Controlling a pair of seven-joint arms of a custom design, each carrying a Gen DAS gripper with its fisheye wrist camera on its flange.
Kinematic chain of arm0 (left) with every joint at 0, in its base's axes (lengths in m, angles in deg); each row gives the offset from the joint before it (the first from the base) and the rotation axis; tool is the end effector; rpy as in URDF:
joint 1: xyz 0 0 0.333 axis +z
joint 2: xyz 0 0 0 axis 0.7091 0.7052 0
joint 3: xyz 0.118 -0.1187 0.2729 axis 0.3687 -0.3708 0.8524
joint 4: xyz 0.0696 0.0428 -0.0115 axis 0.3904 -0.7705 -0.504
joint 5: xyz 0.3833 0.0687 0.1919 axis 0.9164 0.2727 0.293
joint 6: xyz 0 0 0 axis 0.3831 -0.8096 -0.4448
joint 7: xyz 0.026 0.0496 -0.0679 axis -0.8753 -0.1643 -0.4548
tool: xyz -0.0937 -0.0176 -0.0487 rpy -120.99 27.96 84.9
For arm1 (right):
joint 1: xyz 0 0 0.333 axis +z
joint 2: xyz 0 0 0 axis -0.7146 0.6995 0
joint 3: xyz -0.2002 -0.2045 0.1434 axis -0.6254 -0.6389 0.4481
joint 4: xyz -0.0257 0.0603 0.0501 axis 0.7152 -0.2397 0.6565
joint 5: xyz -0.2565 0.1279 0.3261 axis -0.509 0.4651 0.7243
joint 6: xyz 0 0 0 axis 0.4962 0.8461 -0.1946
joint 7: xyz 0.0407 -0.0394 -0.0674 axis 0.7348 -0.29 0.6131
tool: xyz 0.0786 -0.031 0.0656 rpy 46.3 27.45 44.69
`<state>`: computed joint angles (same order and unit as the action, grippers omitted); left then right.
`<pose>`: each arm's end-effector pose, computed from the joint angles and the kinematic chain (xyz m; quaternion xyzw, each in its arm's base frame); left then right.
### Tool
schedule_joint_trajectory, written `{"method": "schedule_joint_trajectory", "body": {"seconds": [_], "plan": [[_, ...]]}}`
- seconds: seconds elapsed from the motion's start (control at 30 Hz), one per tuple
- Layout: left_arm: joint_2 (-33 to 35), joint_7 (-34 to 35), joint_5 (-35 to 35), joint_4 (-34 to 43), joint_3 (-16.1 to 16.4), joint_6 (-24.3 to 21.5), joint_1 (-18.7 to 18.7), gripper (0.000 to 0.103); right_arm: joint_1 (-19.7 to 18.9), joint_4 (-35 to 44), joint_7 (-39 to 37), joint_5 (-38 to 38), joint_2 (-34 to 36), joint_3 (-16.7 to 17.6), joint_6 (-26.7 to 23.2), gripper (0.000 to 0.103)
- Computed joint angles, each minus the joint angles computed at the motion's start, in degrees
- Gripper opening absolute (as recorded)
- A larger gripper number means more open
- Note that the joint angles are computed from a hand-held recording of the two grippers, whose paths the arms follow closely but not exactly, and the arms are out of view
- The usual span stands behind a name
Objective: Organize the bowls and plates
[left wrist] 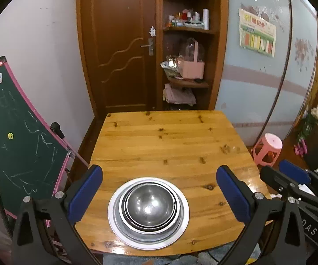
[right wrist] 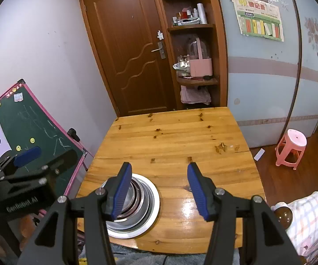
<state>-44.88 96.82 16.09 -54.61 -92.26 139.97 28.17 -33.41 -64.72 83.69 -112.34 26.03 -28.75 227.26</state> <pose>0.4658 -0.3502 0.6434 -0.5027 0.7538 -0.3550 0.2301 0.3736 0.2578 0.6329 -0.5310 0.7282 -0.2678 0.3406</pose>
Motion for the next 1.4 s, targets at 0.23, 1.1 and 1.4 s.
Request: {"method": "schedule_joint_trajectory", "body": {"seconds": [0.23, 1.1, 1.4], "plan": [[1.64, 0.59, -0.19, 1.01, -0.01, -1.31, -0.46, 0.102, 0.88, -0.13, -0.61, 1.90, 1.09, -1.16, -0.30, 0.053], [5.33, -3.05, 2.37, 4.27, 0.42, -4.81, -0.49, 0.102, 1.73, 2.10, -2.38, 2.36, 4.69, -1.95, -0.64, 0.053], [5.89, -4.14, 3.93, 4.42, 0.42, -4.83, -0.51, 0.102, 1.88, 2.16, -2.48, 2.50, 5.26, -2.33, -0.33, 0.053]]}}
